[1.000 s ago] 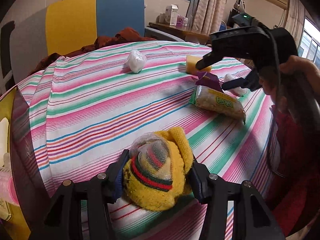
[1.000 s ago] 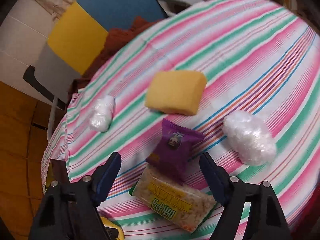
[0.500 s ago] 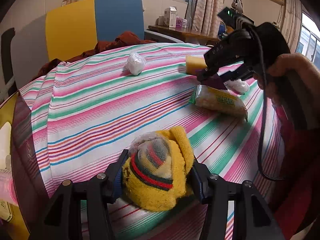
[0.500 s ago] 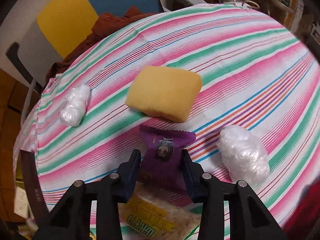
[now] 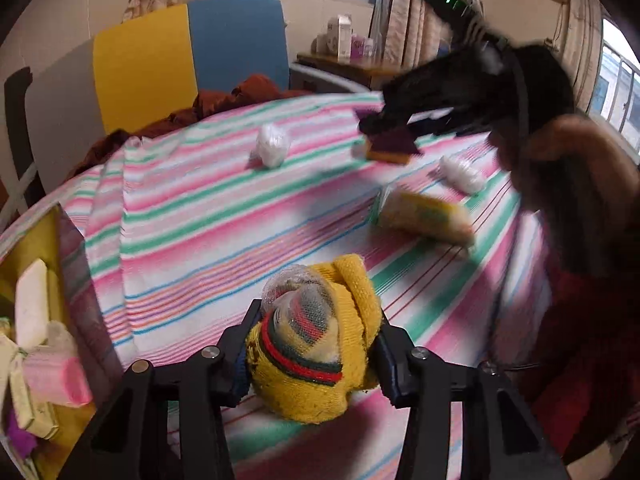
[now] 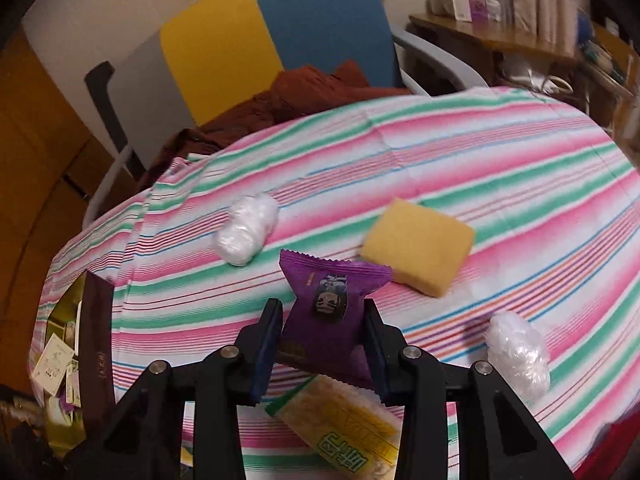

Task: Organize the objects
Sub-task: 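Carry the doll and purple packet over the gold tray with both grippers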

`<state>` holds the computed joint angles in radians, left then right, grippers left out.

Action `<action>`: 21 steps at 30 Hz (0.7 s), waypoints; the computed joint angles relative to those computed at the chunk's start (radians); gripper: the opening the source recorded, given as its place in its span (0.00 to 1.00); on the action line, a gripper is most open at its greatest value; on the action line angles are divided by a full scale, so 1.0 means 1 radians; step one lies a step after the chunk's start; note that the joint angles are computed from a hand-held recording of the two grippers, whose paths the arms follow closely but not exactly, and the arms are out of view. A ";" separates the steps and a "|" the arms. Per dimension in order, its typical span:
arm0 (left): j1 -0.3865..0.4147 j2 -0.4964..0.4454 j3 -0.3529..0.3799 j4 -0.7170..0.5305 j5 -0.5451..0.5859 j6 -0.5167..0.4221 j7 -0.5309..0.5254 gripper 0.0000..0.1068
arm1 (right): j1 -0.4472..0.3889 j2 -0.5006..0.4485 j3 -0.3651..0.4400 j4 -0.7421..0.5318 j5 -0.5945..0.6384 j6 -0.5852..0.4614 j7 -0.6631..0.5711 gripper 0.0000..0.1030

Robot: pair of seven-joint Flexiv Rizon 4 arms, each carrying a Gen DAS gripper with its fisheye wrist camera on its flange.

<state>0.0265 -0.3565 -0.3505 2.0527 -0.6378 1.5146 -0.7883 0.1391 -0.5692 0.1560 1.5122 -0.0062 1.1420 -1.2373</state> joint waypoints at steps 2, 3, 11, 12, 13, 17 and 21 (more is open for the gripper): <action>0.047 0.035 -0.067 0.032 -0.055 0.020 0.046 0.47 | -0.009 0.028 0.007 0.035 0.005 0.015 -0.019 0.39; 0.065 0.049 -0.096 0.045 -0.090 0.031 0.072 0.47 | -0.003 0.029 0.001 0.036 -0.001 0.018 -0.017 0.39; 0.148 0.181 -0.257 0.111 -0.516 0.085 0.365 0.47 | 0.042 0.051 -0.060 0.086 -0.075 0.061 0.048 0.39; 0.145 0.195 -0.260 0.110 -0.580 0.094 0.405 0.47 | 0.048 0.052 -0.067 0.090 -0.090 0.061 0.059 0.39; 0.138 0.208 -0.265 0.103 -0.673 0.107 0.467 0.47 | 0.052 0.053 -0.073 0.093 -0.104 0.055 0.070 0.39; 0.092 0.229 -0.222 0.081 -0.831 0.131 0.575 0.47 | 0.073 0.073 -0.091 0.116 -0.165 0.048 0.098 0.39; 0.038 0.240 -0.155 0.061 -0.964 0.158 0.664 0.47 | 0.092 0.107 -0.090 0.147 -0.222 0.061 0.100 0.39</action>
